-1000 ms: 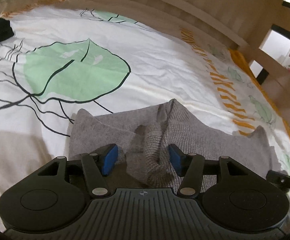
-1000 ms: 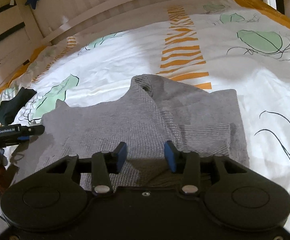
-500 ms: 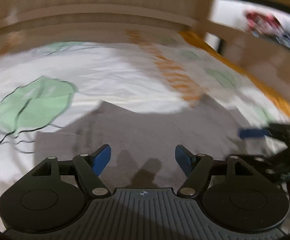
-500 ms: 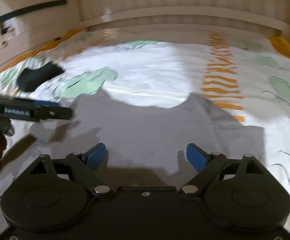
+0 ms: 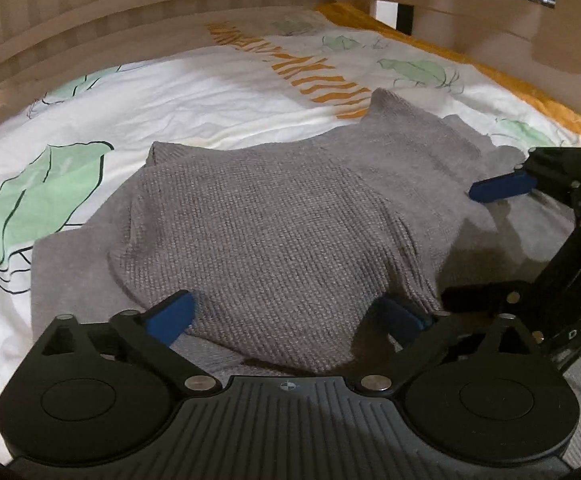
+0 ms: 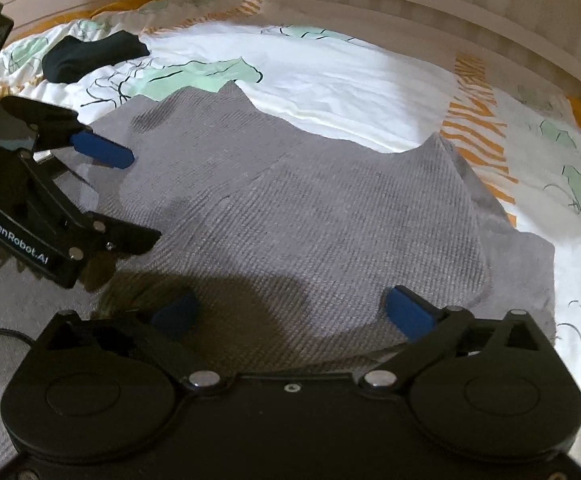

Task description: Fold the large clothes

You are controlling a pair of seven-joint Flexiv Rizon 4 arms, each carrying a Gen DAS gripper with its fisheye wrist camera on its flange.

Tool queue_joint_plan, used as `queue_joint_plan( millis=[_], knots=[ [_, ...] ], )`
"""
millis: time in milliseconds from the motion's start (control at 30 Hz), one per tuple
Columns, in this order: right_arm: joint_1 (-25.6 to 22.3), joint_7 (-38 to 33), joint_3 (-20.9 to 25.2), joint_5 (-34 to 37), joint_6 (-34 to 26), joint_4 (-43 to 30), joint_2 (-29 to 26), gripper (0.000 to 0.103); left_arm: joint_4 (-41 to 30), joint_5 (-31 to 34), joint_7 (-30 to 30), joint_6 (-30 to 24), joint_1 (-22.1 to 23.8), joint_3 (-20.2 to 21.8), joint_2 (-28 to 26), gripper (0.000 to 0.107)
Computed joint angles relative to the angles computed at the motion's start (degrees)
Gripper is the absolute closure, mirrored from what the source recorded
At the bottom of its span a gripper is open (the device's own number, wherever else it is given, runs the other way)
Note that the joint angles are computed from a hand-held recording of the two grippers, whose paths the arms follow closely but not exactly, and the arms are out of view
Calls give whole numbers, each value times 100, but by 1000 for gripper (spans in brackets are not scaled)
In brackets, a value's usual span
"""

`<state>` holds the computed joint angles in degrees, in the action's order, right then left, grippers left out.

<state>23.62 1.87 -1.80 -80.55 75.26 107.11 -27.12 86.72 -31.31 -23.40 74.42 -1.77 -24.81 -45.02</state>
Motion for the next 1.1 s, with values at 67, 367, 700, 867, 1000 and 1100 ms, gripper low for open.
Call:
queue_joint_plan(
  millis=[67, 367, 700, 867, 1000, 1100],
  knots=[
    [7, 154, -33, -120, 19, -34, -28, 1, 155, -24, 91, 200, 74, -122, 42, 4],
    [-78, 295, -16, -241, 127, -36, -30, 1, 408, -123, 466, 407, 510, -700, 6, 4],
    [-25, 873, 211, -357, -663, 321, 570, 1, 1360, -624, -880, 996, 782, -589, 839, 8],
    [-217, 1653, 432, -660, -783, 637, 1017, 1, 2032, -1093, -1252, 1173, 1274, -977, 1418, 8],
    [-326, 2167, 665, -625, -894, 980, 1355, 1, 2563, -1596, -1054, 1272, 1836, -1568, 1829, 8],
    [-367, 2779, 828, -552, -924, 1325, 1638, 1, 2990, -2169, -642, 1217, 2200, -1950, 2206, 8]
  ],
)
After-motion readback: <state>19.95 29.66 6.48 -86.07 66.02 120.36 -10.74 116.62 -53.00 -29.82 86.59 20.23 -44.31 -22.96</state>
